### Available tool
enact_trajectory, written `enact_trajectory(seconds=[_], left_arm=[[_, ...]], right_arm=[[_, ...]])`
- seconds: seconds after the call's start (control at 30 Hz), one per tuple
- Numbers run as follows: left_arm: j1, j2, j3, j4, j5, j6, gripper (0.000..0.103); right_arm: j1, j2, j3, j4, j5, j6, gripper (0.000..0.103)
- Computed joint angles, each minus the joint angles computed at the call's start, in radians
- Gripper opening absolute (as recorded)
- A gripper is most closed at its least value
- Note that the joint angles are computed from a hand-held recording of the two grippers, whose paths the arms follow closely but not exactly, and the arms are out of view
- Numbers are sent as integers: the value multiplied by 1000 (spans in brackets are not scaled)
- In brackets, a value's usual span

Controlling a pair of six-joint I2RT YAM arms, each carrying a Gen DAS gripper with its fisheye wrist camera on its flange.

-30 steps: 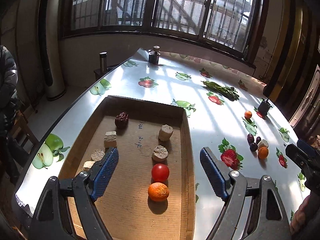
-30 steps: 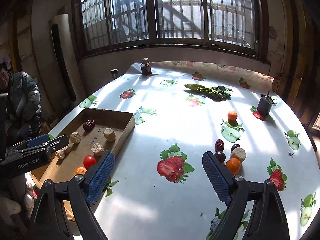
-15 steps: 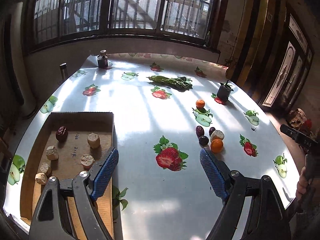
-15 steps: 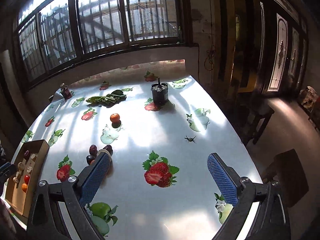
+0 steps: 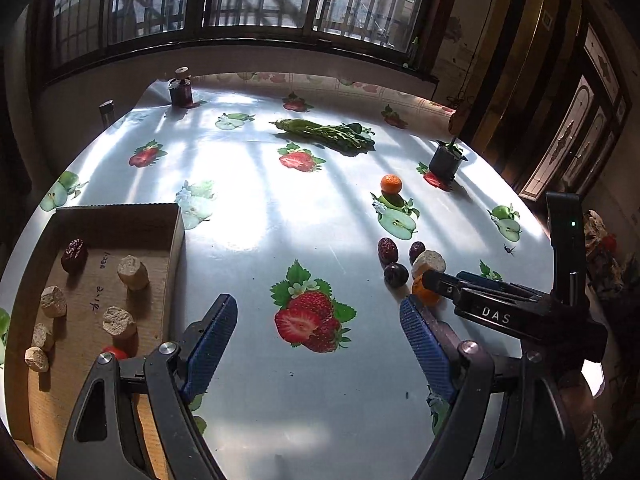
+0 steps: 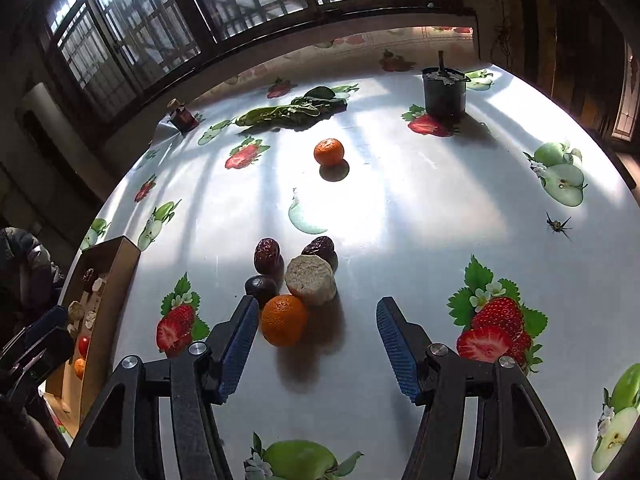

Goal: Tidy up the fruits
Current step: 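Move both tools back toward the remaining fruits on the table, then grasp the dark plum with the left tool while the right tool grasps a mandarin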

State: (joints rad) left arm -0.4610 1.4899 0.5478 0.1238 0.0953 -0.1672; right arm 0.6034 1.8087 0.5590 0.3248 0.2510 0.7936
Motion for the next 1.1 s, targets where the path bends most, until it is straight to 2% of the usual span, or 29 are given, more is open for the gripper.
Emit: enact_trajectory(seconds=[0.1,0.13,0.17,0.2,0.27,0.5,0.6,0.7,0.87,0.93,1.0,1.1], left_arm=[[19,39,10,15,16,7,83],[25,50,13,19,23,9,83],[30,62,15,24,29,10,83],[31,74,19,28,33,11,83],[36,93,23,33,43,15,83],[10,152,47,51,43,9,83],[-12,181,66,48,31,3,83],[-50,212,87,60,1,4,83],[-132,327,162,104,-47,35,83],[-163,390,205,132,-60,46,79],[-185,456,260,135,-59,60,69],[-198,535,336,124,-43,56,64]], right_arm=[[2,93,74,-22,-16,-19,64],[-3,105,82,-32,-16,-21,59],[-14,105,68,-20,-28,-18,49],[-36,83,23,31,-57,-9,49],[-53,27,-40,46,-33,19,49],[-106,-155,-151,-117,122,97,50],[-141,-179,-224,20,53,65,50],[-133,-129,-232,131,5,26,50],[-79,-28,-155,98,89,-8,51],[-98,-10,-162,131,71,-13,51],[-113,11,-161,149,62,-16,51],[-118,24,-161,164,69,-27,51]])
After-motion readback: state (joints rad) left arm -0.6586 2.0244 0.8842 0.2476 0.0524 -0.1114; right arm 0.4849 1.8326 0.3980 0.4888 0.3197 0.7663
